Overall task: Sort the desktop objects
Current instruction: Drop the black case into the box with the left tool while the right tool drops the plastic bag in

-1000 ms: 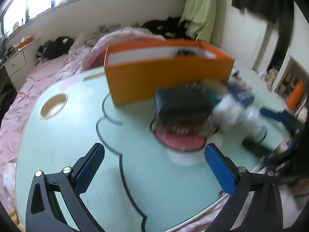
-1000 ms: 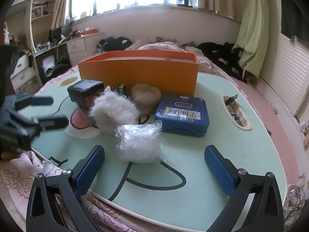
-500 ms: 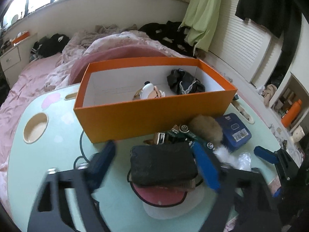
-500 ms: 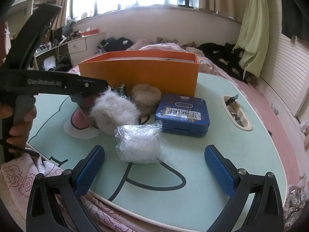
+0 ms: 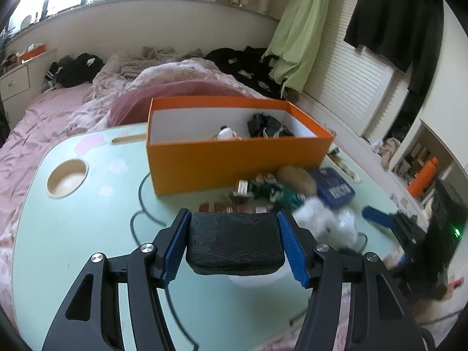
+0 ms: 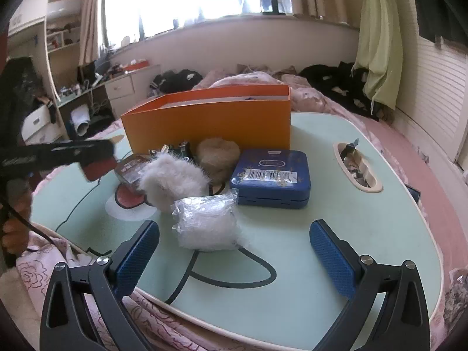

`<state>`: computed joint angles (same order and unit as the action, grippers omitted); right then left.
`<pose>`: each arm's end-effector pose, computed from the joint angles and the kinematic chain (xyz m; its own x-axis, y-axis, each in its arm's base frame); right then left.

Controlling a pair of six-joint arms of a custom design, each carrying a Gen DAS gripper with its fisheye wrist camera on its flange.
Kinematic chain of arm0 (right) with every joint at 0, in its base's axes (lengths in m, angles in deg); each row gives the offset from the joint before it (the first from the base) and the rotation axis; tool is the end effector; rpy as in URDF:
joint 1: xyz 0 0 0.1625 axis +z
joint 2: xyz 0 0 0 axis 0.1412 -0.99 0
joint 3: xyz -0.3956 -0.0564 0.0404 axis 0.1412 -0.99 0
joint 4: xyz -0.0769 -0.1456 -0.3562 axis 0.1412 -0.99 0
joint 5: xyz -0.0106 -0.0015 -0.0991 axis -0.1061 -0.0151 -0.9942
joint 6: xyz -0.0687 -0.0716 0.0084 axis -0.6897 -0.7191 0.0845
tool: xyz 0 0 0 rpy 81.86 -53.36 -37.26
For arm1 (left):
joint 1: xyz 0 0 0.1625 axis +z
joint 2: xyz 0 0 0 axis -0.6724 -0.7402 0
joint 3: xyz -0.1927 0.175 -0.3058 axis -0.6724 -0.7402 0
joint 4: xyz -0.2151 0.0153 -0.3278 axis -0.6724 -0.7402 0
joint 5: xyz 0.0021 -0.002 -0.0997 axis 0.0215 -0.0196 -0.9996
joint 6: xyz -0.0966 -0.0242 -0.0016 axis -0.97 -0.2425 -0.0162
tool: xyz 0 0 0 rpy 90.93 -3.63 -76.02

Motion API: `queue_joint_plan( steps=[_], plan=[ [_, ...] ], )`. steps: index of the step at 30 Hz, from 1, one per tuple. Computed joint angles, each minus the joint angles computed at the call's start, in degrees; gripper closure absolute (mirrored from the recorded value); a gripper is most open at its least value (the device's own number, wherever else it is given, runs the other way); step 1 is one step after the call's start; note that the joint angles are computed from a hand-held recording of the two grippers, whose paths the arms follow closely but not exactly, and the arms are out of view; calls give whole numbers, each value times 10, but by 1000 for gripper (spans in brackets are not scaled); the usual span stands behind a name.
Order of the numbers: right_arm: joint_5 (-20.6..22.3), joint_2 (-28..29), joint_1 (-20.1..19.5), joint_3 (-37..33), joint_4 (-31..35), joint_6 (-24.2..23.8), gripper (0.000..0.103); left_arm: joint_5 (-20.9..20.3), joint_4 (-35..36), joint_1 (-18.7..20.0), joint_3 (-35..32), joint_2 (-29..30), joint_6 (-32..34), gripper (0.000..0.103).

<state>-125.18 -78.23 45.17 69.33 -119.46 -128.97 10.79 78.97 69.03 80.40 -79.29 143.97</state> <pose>-0.0675 -0.3619 0.2270 -0.6858 -0.4129 0.5993 -0.7081 0.5686 -0.4186 -0.2858 -0.3732 -0.0530 -0.8298 0.2339 -0.5067 0.5078 0.6930 -0.5117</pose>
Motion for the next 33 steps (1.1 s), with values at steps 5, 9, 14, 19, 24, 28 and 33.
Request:
queue_joint_plan(
  steps=[5,9,14,19,24,28,33],
  plan=[
    [0,4,7,6,-11,-15,0,-6,15,-18,20,2,-31,42],
    [-2,4,8,4,-7,-8,0,1,16,-17,16,8,-33,42],
    [-7,1,12,-3,11,2,0,4,12,-18,14,12,-28,42],
    [-46,28,45,-7,-26,9,26,6,11,-19,16,11,-34,42],
    [-30,3,25,4,7,-21,69,-1,13,-23,16,11,-35,42],
    [6,-34,-3,2,60,-12,70,-7,10,-24,20,1,-30,42],
    [32,-61,14,-13,86,11,70,-24,12,-15,10,-14,-10,42]
  ],
)
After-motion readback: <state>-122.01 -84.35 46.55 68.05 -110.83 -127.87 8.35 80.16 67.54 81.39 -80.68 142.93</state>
